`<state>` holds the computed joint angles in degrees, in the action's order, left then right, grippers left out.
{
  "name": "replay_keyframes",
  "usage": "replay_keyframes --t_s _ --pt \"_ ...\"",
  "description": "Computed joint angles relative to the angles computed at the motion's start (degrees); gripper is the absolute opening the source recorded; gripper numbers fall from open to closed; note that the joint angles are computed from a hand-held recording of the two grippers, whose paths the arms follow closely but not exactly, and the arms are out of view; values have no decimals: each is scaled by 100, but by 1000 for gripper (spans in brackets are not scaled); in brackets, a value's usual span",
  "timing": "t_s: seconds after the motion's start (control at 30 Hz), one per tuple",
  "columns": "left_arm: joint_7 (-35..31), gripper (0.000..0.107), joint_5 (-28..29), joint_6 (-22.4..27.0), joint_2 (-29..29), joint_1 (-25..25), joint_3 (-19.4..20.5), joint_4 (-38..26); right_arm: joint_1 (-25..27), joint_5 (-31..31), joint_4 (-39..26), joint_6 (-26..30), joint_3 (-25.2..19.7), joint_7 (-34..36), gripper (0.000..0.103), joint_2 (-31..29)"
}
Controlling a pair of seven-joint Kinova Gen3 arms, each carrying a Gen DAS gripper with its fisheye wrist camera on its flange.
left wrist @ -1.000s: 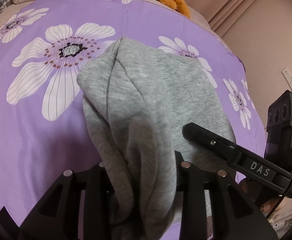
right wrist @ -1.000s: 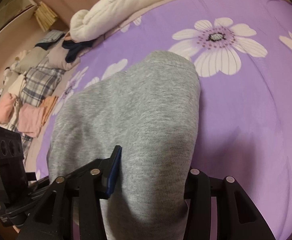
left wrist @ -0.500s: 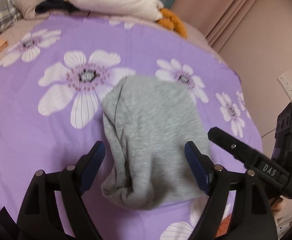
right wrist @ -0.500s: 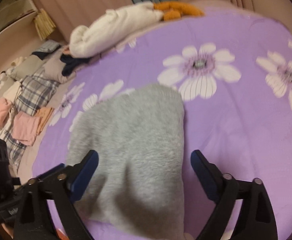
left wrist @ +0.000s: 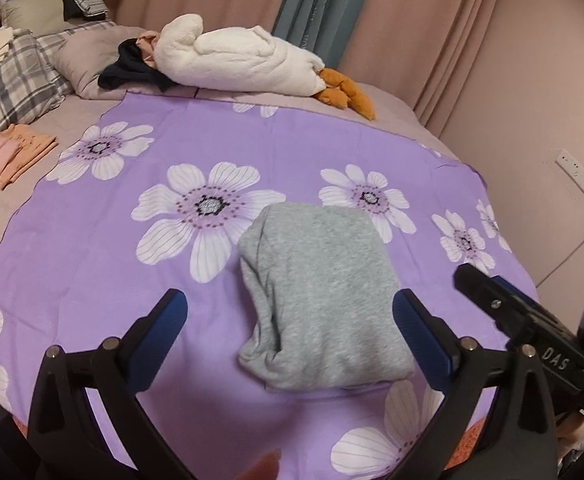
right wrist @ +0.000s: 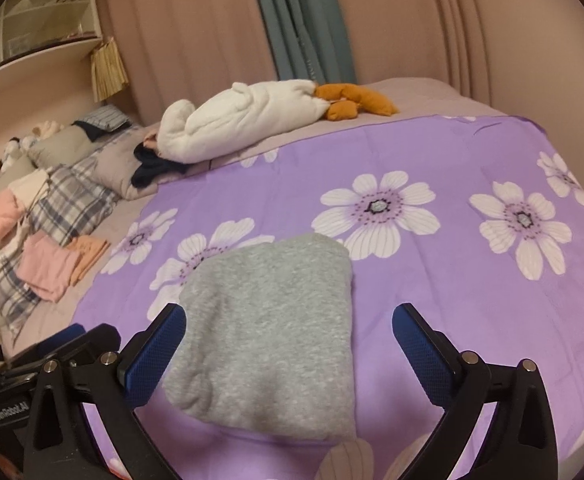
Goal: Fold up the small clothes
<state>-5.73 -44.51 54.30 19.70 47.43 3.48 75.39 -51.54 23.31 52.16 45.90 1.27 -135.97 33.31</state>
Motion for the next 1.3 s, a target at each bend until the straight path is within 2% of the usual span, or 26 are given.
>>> replay_keyframes --t_s 0.2,0.37,0.57,0.73,1.3 --pt "-23 103 189 217 77 -6 46 -5 -320 463 129 299 238 -378 102 -50" --pt "-211 103 306 488 213 47 48 -173 -325 611 253 391 160 -488 102 -104" --pt "-298 103 457 483 227 61 45 -209 -355 721 249 512 112 -567 102 -98" --pt "-385 103 465 605 289 136 23 -298 -253 564 189 539 -3 -450 102 -69" --pt "-532 103 657 608 334 109 -6 -373 -278 484 -81 881 31 -396 102 101"
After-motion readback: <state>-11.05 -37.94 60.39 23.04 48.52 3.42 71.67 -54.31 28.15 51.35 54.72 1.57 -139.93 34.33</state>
